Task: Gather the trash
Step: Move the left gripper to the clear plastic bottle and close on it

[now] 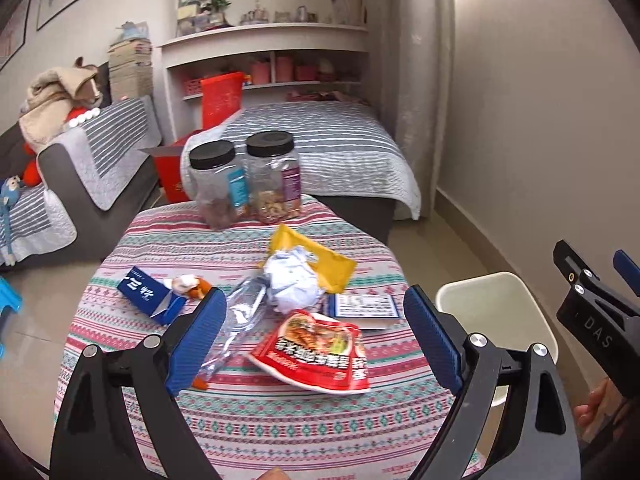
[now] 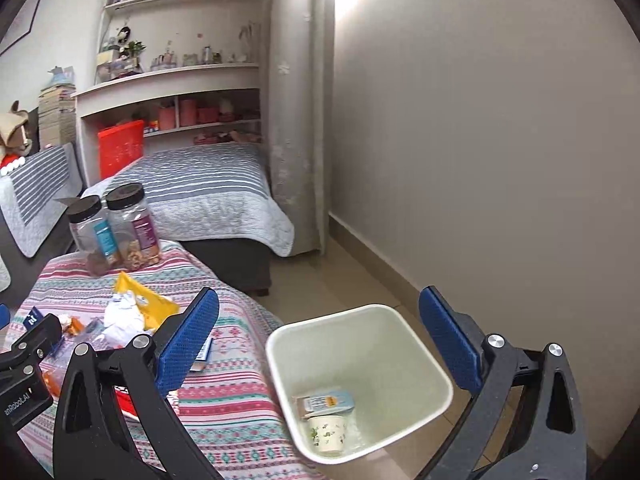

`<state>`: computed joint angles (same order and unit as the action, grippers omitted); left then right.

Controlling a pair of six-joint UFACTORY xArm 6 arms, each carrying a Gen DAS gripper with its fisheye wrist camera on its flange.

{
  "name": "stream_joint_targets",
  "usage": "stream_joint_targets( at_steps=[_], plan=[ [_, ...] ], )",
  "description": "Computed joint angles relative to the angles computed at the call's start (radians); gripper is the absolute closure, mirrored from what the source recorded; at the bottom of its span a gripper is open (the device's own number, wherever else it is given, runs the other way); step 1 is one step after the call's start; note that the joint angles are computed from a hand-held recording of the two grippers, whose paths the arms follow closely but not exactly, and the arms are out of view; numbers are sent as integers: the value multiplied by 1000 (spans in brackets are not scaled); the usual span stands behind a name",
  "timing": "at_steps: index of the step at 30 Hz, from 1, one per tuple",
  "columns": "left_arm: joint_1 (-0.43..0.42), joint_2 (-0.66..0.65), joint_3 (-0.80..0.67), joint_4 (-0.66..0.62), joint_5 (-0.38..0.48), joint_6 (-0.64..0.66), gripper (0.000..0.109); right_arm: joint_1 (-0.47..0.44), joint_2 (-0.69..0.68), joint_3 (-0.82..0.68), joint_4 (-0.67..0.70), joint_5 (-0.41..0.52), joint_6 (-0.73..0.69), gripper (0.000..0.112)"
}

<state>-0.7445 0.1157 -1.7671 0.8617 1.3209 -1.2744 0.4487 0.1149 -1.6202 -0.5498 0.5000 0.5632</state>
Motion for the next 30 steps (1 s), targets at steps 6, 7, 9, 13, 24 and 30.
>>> stream_joint_targets(
  at_steps=[6, 7, 9, 13, 24, 30],
  plan=[
    [20, -62, 69, -5, 41, -26, 20, 52, 31, -40, 38, 23, -39, 16],
    [26, -72, 81, -12, 46, -29, 20, 59, 38, -50, 54, 30, -52, 16],
    [38, -92, 106, -29, 49, -29, 20, 75, 60, -81, 104, 50, -90, 16],
    [82, -128, 157, -98, 60, 1, 20, 104, 118, -163, 251, 131, -197, 16],
    [317, -230, 350, -470, -38, 177, 20, 151, 321, -436, 401, 356, -328, 16],
    [414, -221, 398, -627, -73, 289, 20, 167, 379, -510, 419, 408, -385, 16]
  ],
)
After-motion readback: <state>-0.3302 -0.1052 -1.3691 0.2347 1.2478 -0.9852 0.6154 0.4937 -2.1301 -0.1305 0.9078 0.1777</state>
